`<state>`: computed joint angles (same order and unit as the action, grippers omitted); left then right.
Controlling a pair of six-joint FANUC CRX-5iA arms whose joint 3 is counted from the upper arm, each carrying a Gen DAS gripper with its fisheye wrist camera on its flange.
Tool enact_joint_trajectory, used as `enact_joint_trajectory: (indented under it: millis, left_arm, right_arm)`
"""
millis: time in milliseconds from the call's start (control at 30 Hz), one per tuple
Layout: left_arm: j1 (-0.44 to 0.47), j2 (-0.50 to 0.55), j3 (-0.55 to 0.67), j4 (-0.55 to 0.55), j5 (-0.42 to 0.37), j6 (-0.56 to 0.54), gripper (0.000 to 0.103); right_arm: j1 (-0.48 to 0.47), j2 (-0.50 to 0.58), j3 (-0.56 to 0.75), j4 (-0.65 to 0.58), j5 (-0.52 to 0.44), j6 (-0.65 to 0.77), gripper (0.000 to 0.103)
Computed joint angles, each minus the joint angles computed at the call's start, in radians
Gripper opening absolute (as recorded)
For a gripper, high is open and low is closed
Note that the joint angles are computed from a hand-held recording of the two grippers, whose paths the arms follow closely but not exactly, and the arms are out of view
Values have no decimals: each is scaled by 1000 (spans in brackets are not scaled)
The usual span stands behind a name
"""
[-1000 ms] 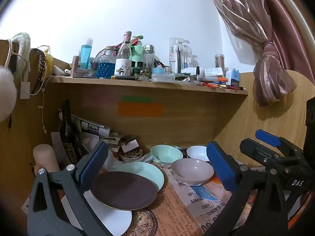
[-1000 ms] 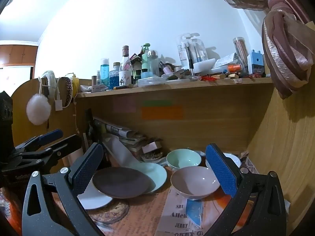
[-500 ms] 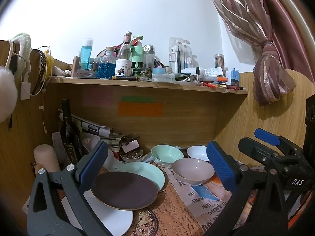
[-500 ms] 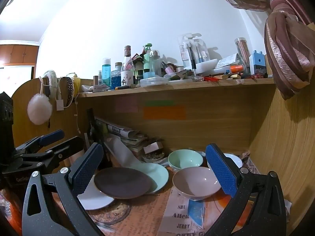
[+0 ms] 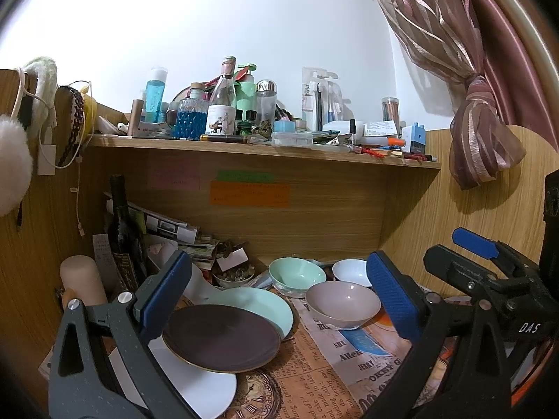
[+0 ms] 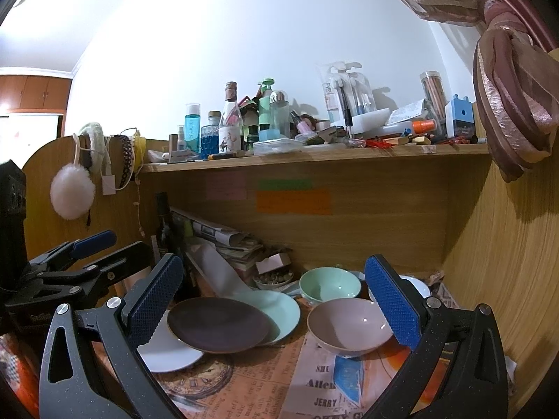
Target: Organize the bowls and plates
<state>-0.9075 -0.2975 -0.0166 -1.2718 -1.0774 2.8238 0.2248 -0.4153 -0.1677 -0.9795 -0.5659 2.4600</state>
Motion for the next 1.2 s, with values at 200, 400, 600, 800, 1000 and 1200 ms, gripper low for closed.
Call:
enact_joint_trajectory:
  millis: [200, 400, 600, 800, 1000, 1200]
  left_arm:
    - [1, -2, -2, 0, 3, -1, 102]
    - [-2, 0, -1, -3, -1, 1, 102]
    - [-5, 0, -2, -7, -2, 3, 102]
    - [-7, 1, -1, -8, -5, 4, 102]
    - [-8, 7, 6, -4, -10, 2, 102]
    - [-9, 7, 6, -5, -9, 2, 102]
  right_arm:
    - [0, -2, -1, -2, -1, 2, 103]
    - [5, -2, -1, 8, 4, -7, 103]
    - [2, -2, 0, 2, 1, -2, 103]
    - [-7, -5, -1, -18, -3, 17, 103]
    - [-17, 0, 5, -30, -16, 16, 103]
    - [-21, 1, 6, -37, -20, 21, 103]
